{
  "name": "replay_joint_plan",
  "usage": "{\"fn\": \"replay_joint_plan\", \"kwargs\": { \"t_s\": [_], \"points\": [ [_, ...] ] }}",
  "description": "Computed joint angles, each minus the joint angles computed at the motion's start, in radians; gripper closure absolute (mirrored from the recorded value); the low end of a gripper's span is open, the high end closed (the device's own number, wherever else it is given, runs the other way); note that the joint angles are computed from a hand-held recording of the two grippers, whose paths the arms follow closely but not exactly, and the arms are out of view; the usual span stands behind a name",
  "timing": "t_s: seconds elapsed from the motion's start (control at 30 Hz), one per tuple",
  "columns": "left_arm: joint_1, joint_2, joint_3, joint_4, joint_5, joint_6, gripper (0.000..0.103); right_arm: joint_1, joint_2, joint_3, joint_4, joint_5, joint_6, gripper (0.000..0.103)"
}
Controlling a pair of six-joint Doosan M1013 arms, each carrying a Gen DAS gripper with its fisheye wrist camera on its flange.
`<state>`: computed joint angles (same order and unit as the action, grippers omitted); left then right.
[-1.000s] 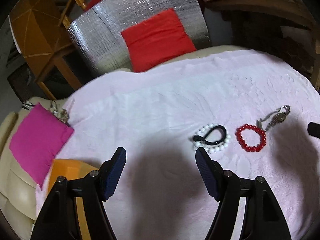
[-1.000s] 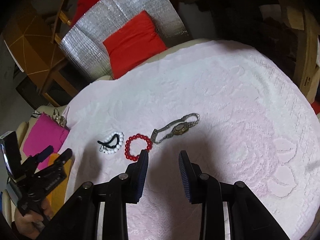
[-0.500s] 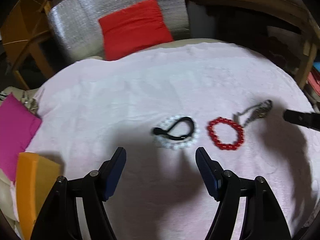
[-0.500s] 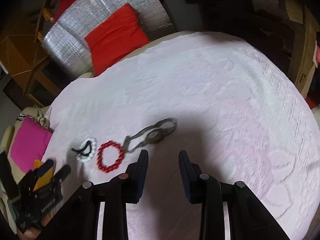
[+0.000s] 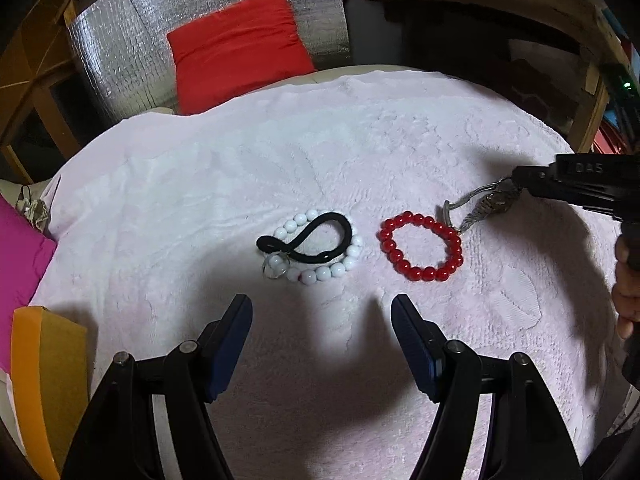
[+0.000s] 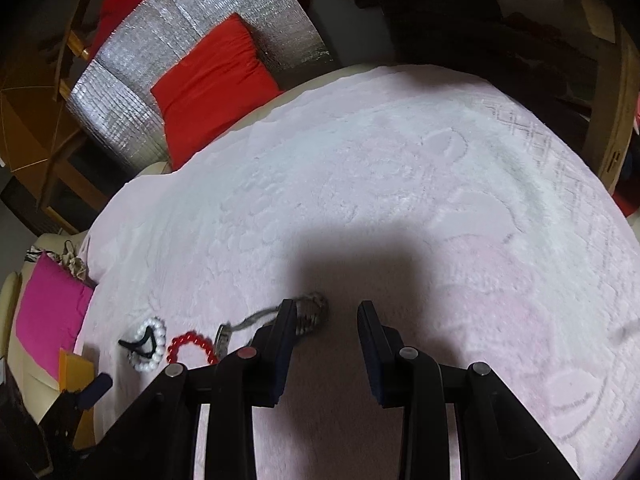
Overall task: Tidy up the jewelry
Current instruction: 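Lower the left tool around the red bead bracelet while the right tool reaches the silver watch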
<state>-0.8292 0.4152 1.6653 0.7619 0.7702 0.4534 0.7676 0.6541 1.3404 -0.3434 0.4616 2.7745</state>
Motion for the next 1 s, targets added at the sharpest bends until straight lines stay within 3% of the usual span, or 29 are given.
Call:
{"fn": "replay_joint_plan", "kwargs": {
  "t_s": [0.23,0.4,0.57,0.73,1.0],
  "points": [
    [0.013,-0.006,0.011,-0.020,-0.022,0.014,0.030,0.010,0.027,-0.050,-0.057,0.056,0.023,0.067],
    [0.030,-0.016,0.021,-0.079,-0.077,0.042,0.030,0.001,0.021,-0.042,0.134,0.011,-0.150,0.072],
    [0.036,-0.021,0.027,-0.092,-0.099,0.038,0.030,-0.015,0.000,0.003,0.421,-0.073,-0.379,0.078],
    [0.048,-0.023,0.031,-0.189,-0.187,0.121,0.030,-0.005,-0.002,-0.003,0.303,-0.040,-0.278,0.075],
    [0.061,0.001,0.005,-0.343,-0.266,0.242,0.030,-0.013,-0.008,0.015,0.333,-0.044,-0.280,0.075]
  ]
}}
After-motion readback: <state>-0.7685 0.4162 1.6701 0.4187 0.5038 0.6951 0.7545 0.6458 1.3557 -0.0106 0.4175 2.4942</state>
